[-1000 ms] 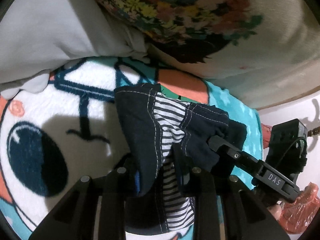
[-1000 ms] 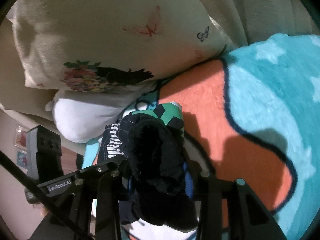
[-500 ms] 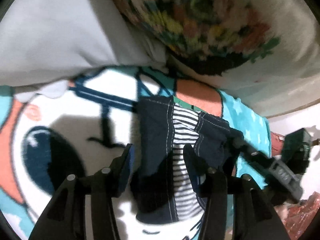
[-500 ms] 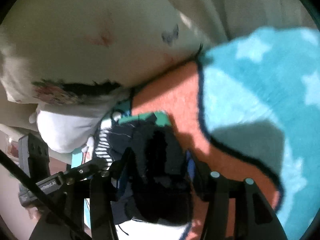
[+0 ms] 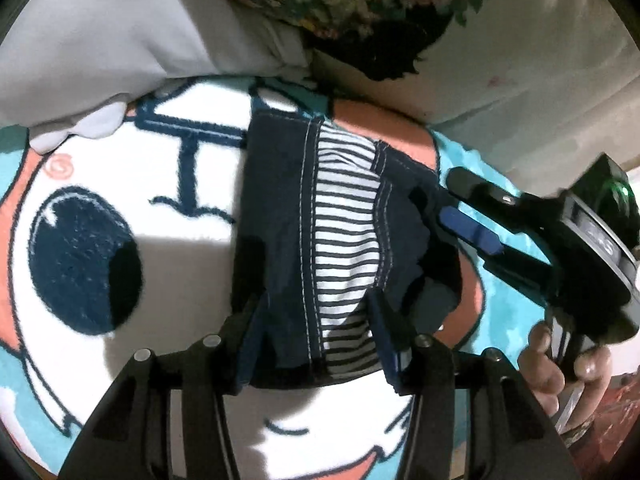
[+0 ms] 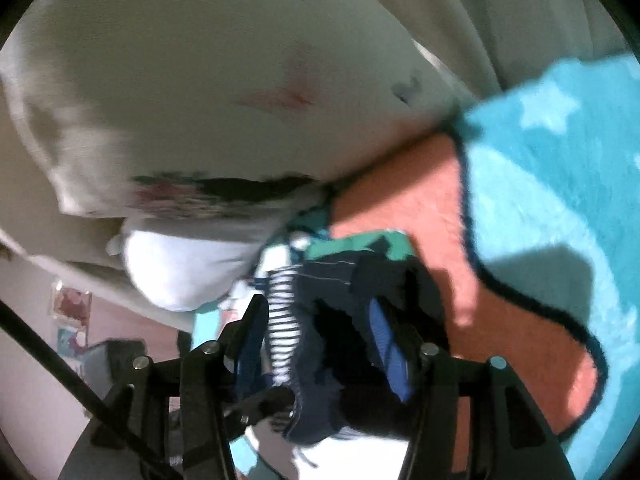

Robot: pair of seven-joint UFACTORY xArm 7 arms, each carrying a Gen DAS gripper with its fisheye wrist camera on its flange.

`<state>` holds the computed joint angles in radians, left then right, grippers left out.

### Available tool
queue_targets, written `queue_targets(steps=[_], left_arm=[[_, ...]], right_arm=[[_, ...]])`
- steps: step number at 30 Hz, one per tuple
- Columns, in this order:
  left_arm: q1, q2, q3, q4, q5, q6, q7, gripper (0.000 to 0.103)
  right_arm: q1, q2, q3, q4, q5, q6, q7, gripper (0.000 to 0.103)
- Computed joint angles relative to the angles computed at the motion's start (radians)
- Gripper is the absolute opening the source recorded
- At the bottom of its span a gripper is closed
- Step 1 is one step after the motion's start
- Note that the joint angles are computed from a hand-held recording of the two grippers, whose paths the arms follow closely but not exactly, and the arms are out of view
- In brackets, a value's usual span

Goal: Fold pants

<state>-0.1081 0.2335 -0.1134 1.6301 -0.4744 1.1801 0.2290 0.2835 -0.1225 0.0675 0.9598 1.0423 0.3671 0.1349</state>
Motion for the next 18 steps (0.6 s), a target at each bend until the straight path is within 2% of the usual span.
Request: queue_targets(steps=[2, 5, 8, 10, 14, 18], left_arm=[[-0.004, 0.001, -0.002, -0.003, 0.004, -0.009, 0.002, 0.049], [-0.01, 0.01, -0.004, 0.002, 0.012, -0.016, -0.008, 0.051], [-0.009, 0.015, -0.001, 0.003, 0.02, -0.015, -0.018, 0.059], [-0.003, 0.027, -0.001, 0.018, 0.013, -0.001, -0.027, 0.06], [0.023, -0.002, 0.005, 0.007, -0.026, 0.012, -0.022, 0.06], [0.043, -0.062, 0.024, -0.046, -0.047, -0.01, -0.023, 0.06]], right_arm=[[-0.009, 0.011, 0.006, -0.001, -0.066, 0.0, 0.041, 0.048], [-0.023, 0.013, 0.015, 0.005, -0.196, 0.01, 0.11, 0.048], [-0.039, 0.002, 0.027, 0.007, -0.359, 0.023, 0.229, 0.048], [-0.04, -0.011, 0.031, 0.0, -0.418, 0.018, 0.291, 0.048], [-0.058, -0.087, 0.07, -0.026, -0.655, 0.017, 0.477, 0.048], [-0.054, -0.142, 0.106, -0.035, -0.819, 0.075, 0.584, 0.048]])
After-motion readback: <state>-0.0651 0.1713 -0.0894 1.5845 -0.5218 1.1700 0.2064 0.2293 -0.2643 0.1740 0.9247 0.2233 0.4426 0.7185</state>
